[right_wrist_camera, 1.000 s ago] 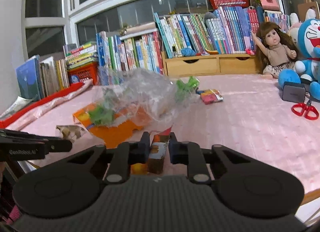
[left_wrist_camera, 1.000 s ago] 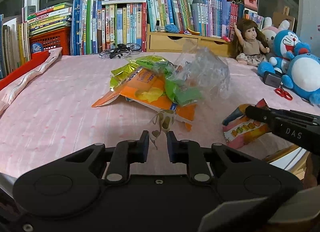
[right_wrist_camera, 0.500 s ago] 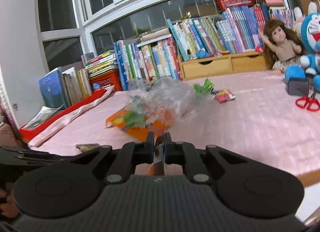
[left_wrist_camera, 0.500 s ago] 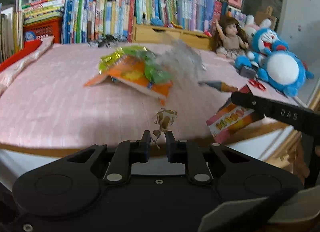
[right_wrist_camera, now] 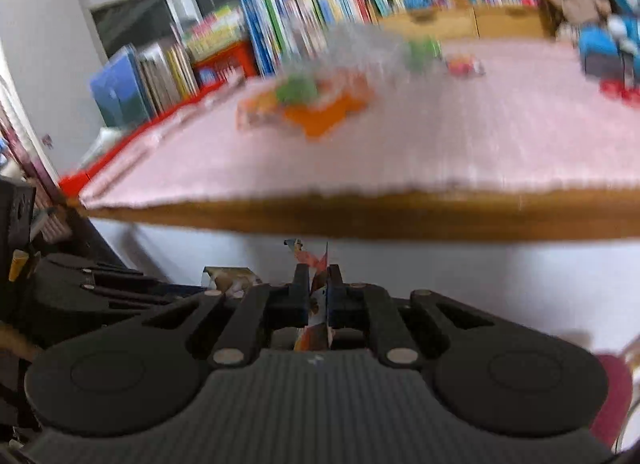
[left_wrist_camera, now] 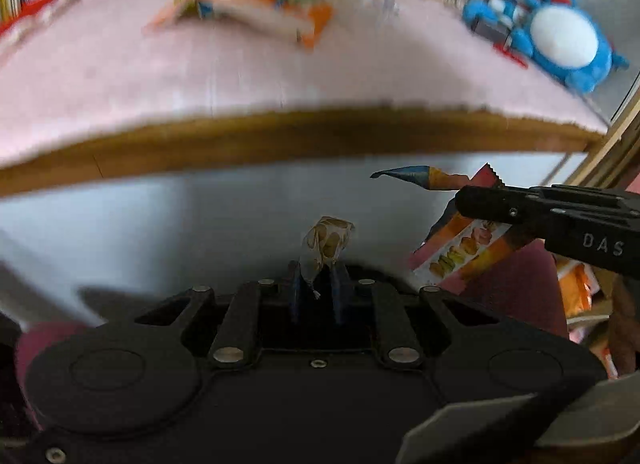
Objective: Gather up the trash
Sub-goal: 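Lower both tools below the bed edge into the trash bin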
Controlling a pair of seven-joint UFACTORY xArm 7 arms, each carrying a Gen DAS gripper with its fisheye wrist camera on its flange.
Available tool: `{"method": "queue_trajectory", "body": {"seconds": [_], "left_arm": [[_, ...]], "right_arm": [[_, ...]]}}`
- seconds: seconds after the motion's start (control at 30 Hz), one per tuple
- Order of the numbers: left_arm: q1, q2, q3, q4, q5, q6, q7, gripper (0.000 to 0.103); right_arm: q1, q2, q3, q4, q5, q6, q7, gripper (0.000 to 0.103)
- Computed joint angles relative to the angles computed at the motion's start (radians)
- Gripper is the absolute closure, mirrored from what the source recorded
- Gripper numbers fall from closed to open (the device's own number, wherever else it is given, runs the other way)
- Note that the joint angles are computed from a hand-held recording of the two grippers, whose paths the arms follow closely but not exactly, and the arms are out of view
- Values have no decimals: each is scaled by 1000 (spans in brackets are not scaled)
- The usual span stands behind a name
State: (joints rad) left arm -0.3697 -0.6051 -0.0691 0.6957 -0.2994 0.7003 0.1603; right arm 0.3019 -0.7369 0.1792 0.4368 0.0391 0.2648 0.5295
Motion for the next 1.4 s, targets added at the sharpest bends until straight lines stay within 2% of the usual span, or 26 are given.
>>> {"method": "queue_trajectory", "body": {"seconds": [0.13,0.23,0.47,0.73,0.87,1.03,1.17,1.4], "left_arm": [[11,69,-6,3,6,29,-15,88],[25,131,-25,11,27,30,-35,88],[32,230,-41,15,47,32,-46,87],[37,326,-65,58,73,26,-92,85],[37,341,-67,71,84,30,-107,81],[32,336,-67,80,78,45,-118,80],[34,341,-66,84,80,48,-123,75],[35,340,-70,86,88,43,-142,69]], "right_arm": [[62,76,-75,5,64,58,-30,92],[78,149,-99,10,106,65,-52,92],[90,294,-103,54,178,94,-97,91],[88,340,-83,80,218,114,-119,88],[79,345,-78,91,219,123,-126,81],[78,356,-87,105,236,129,-148,79],[73,356,-80,102,236,123,-155,60],[69,358,-71,106,226,121,-157,52]]}}
